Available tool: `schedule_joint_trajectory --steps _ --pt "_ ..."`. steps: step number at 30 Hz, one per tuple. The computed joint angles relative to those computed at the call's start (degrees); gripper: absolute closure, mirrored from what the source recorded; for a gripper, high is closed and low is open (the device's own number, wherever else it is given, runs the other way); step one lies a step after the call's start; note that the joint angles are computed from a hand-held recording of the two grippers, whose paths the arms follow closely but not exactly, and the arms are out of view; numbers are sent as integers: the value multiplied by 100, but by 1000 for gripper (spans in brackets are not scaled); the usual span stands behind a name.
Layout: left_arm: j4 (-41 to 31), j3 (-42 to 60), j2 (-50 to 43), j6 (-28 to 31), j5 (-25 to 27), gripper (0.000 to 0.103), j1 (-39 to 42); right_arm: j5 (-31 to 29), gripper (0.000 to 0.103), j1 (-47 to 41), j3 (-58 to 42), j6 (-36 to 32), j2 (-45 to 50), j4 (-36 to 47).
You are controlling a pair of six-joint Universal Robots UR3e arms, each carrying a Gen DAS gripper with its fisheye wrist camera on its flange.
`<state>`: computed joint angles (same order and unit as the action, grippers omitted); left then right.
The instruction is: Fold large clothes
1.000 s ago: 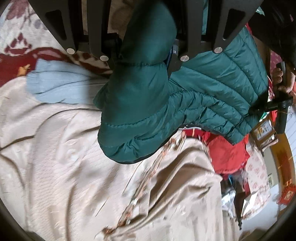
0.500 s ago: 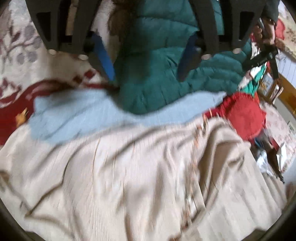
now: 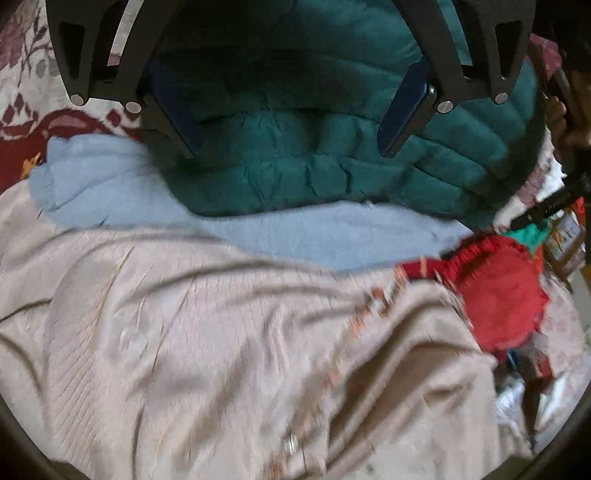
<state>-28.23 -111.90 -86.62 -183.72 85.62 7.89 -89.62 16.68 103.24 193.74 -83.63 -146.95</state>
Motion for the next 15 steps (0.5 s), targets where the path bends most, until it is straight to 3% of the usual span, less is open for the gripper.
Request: schedule_joint_trajectory --steps 3,5,11,15 --pt "-219 -63 -307 -123 -208 37 277 381 7 -282 -22 -109 404 229" --pt "-587 85 -722 -60 -171 36 324 650 0 -406 155 -254 498 -113" --pt "-312 -110 -816 19 -28 28 171 727 0 -434 194 -253 577 -225" --pt "-539 211 -1082 144 41 22 102 922 0 -550 235 -454 482 -95"
